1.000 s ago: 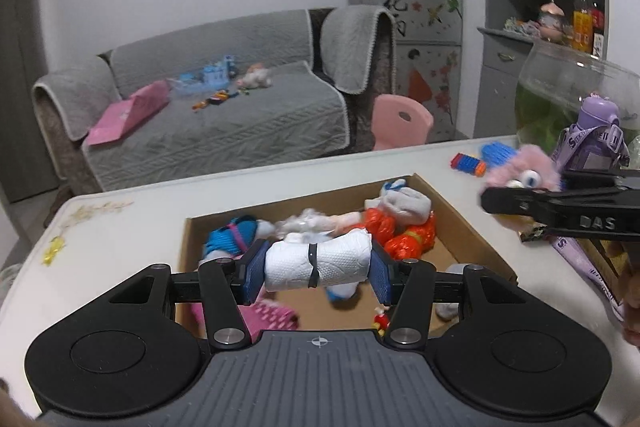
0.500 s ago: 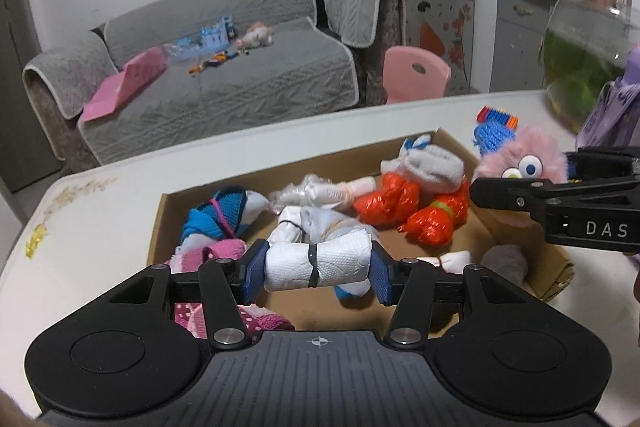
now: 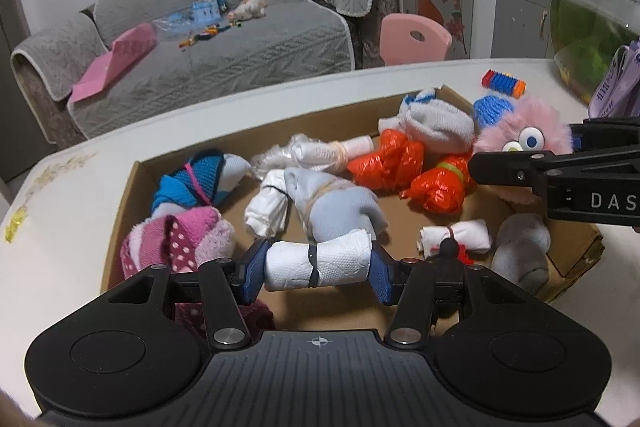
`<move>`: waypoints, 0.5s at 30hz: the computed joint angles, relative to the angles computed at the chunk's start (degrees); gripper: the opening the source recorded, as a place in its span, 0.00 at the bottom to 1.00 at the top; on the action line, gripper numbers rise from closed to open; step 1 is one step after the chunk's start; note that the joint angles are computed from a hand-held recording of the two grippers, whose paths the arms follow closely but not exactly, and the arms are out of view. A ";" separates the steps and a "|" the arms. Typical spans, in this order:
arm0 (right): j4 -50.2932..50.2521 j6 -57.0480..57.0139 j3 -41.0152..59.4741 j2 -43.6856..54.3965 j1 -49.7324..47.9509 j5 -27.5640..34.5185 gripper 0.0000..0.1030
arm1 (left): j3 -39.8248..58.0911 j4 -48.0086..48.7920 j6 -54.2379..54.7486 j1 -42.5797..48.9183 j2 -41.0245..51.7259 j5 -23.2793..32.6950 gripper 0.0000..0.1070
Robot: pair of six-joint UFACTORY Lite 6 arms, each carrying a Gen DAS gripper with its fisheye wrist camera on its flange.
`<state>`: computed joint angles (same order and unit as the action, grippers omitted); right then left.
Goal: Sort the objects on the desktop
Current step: 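Open the right tool to drop the pink toy while the left tool drops the sock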
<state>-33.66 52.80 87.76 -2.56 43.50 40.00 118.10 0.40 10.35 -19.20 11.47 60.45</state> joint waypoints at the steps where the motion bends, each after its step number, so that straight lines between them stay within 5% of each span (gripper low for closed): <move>1: 0.15 -0.32 0.21 0.31 -0.05 0.20 0.42 | -0.79 0.13 -0.11 -0.08 -0.27 -0.36 0.55; 15: 2.83 -3.43 0.23 2.44 -1.27 1.12 0.42 | -7.26 3.18 -1.74 -2.15 -2.84 -4.79 0.55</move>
<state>-30.83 49.37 87.99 -0.12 42.23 41.12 110.84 3.58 8.61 -21.36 8.63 55.66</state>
